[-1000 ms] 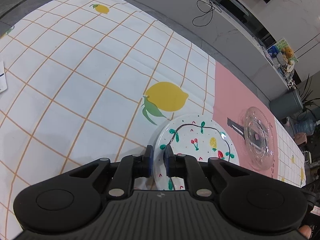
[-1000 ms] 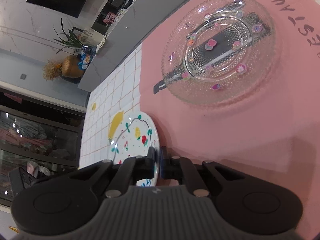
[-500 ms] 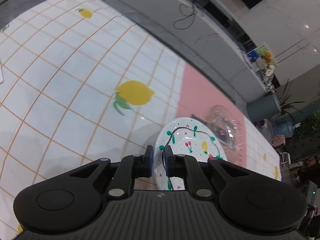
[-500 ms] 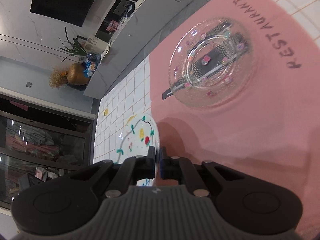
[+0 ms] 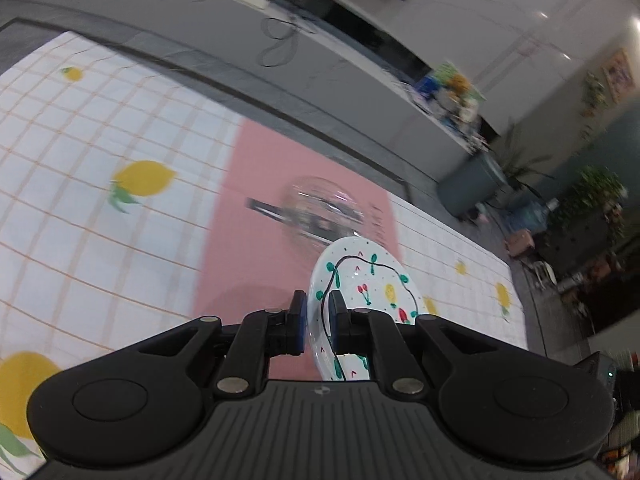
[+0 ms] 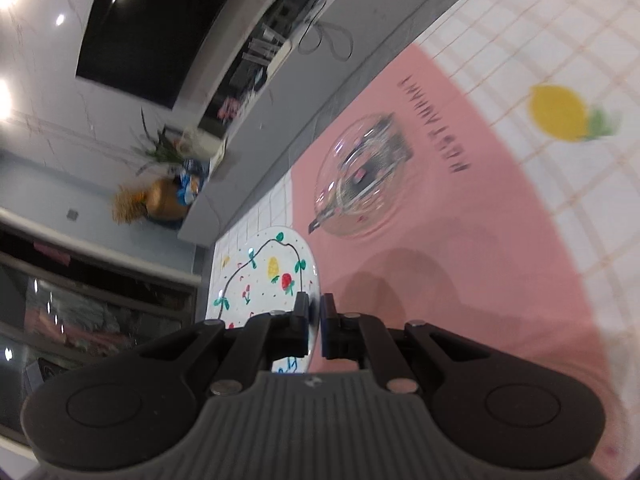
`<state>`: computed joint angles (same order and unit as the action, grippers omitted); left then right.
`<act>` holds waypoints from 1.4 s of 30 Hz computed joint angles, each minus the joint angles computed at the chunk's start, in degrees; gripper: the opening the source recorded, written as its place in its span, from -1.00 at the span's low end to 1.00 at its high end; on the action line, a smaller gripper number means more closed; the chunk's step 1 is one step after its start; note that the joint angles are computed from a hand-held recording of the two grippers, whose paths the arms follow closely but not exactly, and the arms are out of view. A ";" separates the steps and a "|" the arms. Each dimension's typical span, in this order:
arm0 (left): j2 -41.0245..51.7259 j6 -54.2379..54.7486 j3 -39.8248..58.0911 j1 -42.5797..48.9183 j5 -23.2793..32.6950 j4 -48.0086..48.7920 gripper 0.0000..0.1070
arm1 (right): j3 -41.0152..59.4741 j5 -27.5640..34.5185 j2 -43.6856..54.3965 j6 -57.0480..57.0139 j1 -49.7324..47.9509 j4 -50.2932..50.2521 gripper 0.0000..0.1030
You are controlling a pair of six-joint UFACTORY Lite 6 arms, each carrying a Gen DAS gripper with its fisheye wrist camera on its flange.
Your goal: Organize plates and bowls
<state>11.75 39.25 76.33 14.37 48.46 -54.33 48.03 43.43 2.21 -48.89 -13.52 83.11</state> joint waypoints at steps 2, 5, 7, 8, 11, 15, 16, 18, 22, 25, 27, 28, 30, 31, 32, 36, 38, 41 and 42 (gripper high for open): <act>-3.27 -0.82 -3.03 -2.83 -1.23 0.13 -0.78 | -3.84 2.90 -4.25 -0.53 -5.03 -1.25 -0.94; -7.42 -3.26 -7.54 -7.42 -3.68 1.39 -0.78 | -7.76 6.93 -9.51 -0.07 -12.46 -5.04 -0.94; -9.95 -5.26 -10.68 -10.41 -5.61 2.45 -0.78 | -9.40 10.37 -11.54 0.20 -18.02 -8.14 -0.94; -11.30 -6.05 -12.53 -11.82 -6.65 2.57 -0.78 | -10.13 11.97 -12.23 0.35 -20.71 -9.81 -0.94; -15.62 -8.91 -18.25 -15.26 -9.24 3.66 -0.78 | -11.78 15.73 -13.56 0.41 -27.23 -14.00 -0.95; -20.29 -12.96 -25.45 -18.62 -11.80 4.80 -0.78 | -12.37 18.66 -15.49 1.12 -33.05 -20.27 -0.95; -21.46 -13.84 -27.31 -19.55 -13.08 5.10 -0.78 | -12.54 18.77 -16.00 1.03 -33.73 -21.74 -0.95; -23.76 -15.95 -31.05 -21.33 -15.87 6.27 -0.78 | -12.67 19.58 -16.03 0.98 -35.05 -23.33 -0.96; -27.40 -14.92 -37.15 -22.75 -17.49 3.80 -0.78 | -12.50 17.46 -17.09 1.16 -34.02 -26.90 -0.96; -28.77 -12.91 -40.24 -23.36 -18.51 1.21 -0.78 | -13.05 14.42 -18.38 2.37 -32.40 -30.90 -0.95; -29.57 -13.19 -41.65 -24.22 -19.73 1.37 -0.78 | -13.62 12.78 -19.18 2.39 -31.18 -32.46 -0.94; -29.84 -13.84 -42.12 -24.45 -20.07 1.78 -0.78 | -13.91 12.02 -19.38 2.39 -30.50 -32.87 -0.94; -30.00 -13.20 -42.82 -24.21 -20.45 1.38 -0.78 | -14.80 10.86 -20.07 1.63 -29.48 -32.98 -0.93; -30.26 -13.20 -43.30 -24.27 -20.66 1.27 -0.78 | -15.04 10.04 -20.39 1.76 -28.65 -33.36 -0.93; -30.35 -13.19 -43.54 -24.20 -20.80 1.26 -0.78 | -15.38 9.02 -20.79 2.07 -27.67 -33.89 -0.92; -31.32 -16.22 -44.10 -26.00 -22.39 4.33 -0.78 | -16.85 2.64 -22.36 6.69 -21.31 -38.53 -0.87; -32.00 -20.62 -44.32 -27.74 -23.85 8.69 -0.78 | -17.94 0.48 -23.32 7.73 -19.18 -39.89 -0.85; -31.81 -22.40 -44.58 -28.67 -24.44 10.37 -0.78 | -18.38 -0.07 -23.56 7.83 -18.70 -40.10 -0.85; -31.70 -22.06 -44.72 -28.59 -24.42 10.16 -0.78 | -18.36 -0.23 -23.64 8.12 -18.53 -40.30 -0.85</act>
